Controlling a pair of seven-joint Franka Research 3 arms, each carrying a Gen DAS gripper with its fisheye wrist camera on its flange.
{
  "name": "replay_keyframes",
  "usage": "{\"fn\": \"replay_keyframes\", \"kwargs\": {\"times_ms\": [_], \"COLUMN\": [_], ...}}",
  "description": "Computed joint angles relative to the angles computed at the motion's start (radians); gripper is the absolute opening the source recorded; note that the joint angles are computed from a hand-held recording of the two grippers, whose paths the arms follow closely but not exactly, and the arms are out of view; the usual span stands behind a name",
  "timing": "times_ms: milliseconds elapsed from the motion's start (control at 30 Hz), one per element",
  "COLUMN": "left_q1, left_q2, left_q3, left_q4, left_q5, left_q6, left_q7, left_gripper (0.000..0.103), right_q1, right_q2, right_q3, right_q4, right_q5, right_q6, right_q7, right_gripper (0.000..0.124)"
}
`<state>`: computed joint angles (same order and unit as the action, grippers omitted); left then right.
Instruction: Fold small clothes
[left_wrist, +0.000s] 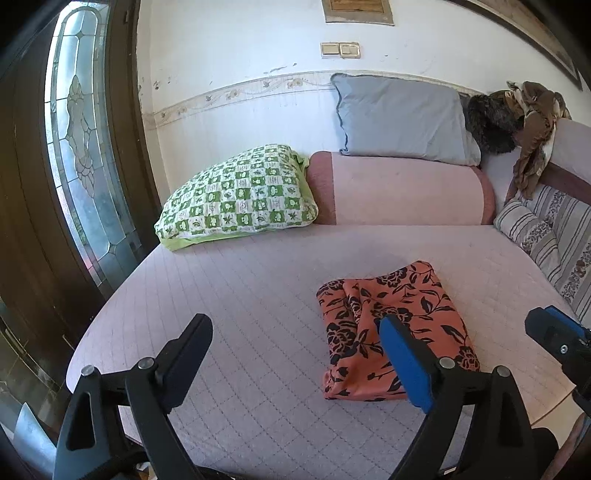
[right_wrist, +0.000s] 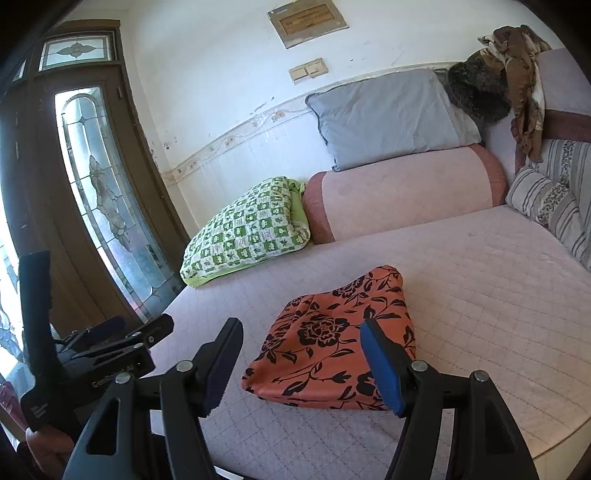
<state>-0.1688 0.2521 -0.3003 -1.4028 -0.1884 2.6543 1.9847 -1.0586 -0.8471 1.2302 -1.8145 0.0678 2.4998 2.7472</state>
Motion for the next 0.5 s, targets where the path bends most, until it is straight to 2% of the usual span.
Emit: {"fn": "replay_keyframes", "kwargs": {"times_ms": [200, 400, 500], "left_q1": [0.001, -0.012, -0.010], "left_q2": [-0.002, -0.001, 0.008], "left_q3": [-0.001, 0.015, 0.014], "left_q4": [0.006, 0.002, 0.015], "left_q5": [-0.011, 0.031, 0.043], "left_q6": [-0.021, 0.001, -0.013], "left_q7": [-0.004, -0.048, -0.059], "left_gripper": [0.092, 0.092, 0.092], "right_q1": [0.006, 0.015, 0.009], "right_q2": [-0.012, -0.017, -0.014], "right_q3": [-0.005, -0.012, -0.007], "right_q4": [-0.007, -0.016, -0.010], "right_q5": [0.003, -0.003, -0.007], "right_q6": [-0.023, -0.016, -0.016], "right_q7": [0.013, 0.020, 0.019], "right_gripper": [0.070, 0.070, 0.070]}}
